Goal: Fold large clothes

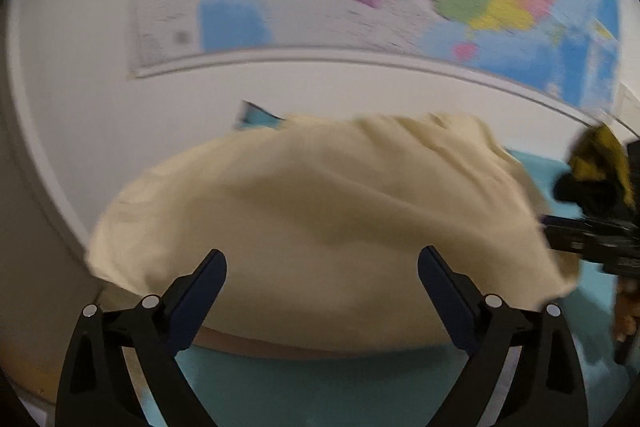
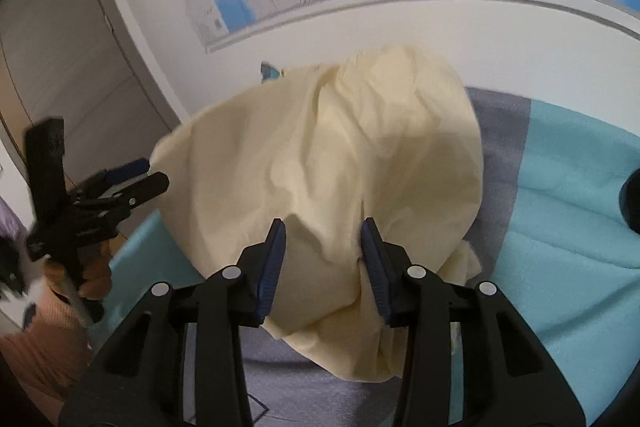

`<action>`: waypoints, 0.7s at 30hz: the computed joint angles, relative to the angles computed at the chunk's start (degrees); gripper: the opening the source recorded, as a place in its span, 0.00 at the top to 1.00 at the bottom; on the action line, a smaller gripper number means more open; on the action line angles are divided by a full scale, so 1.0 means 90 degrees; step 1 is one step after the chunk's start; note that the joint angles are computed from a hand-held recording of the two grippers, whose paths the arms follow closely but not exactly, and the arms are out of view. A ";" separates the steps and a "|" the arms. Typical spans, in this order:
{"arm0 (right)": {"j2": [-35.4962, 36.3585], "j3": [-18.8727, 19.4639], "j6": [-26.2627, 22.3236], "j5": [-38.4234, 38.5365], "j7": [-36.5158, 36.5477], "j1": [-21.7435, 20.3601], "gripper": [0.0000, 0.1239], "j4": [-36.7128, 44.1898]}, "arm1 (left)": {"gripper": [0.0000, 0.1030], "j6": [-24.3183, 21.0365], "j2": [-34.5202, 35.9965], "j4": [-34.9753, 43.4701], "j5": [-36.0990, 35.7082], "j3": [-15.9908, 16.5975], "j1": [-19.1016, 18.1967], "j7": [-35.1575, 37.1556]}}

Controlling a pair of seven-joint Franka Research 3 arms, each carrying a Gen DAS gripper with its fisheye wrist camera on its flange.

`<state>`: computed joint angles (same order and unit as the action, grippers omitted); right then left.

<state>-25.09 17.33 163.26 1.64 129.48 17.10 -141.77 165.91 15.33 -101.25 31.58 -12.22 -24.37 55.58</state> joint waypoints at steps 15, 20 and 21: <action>-0.0346 0.0300 0.0052 -0.0359 0.0248 -0.0113 0.63 -0.0090 | 0.10 -0.0373 -0.0239 -0.0094 0.0821 0.0138 -0.0413 -0.1278; -0.0025 0.0231 -0.0219 -0.0287 0.0109 0.0071 0.63 0.0046 | 0.10 -0.0494 -0.0165 -0.0032 0.0919 -0.0009 -0.0395 -0.1287; -0.0035 0.0240 -0.0195 -0.0298 0.0152 0.0069 0.63 0.0032 | 0.10 -0.0560 -0.0128 -0.0012 0.0797 -0.0069 -0.0359 -0.1181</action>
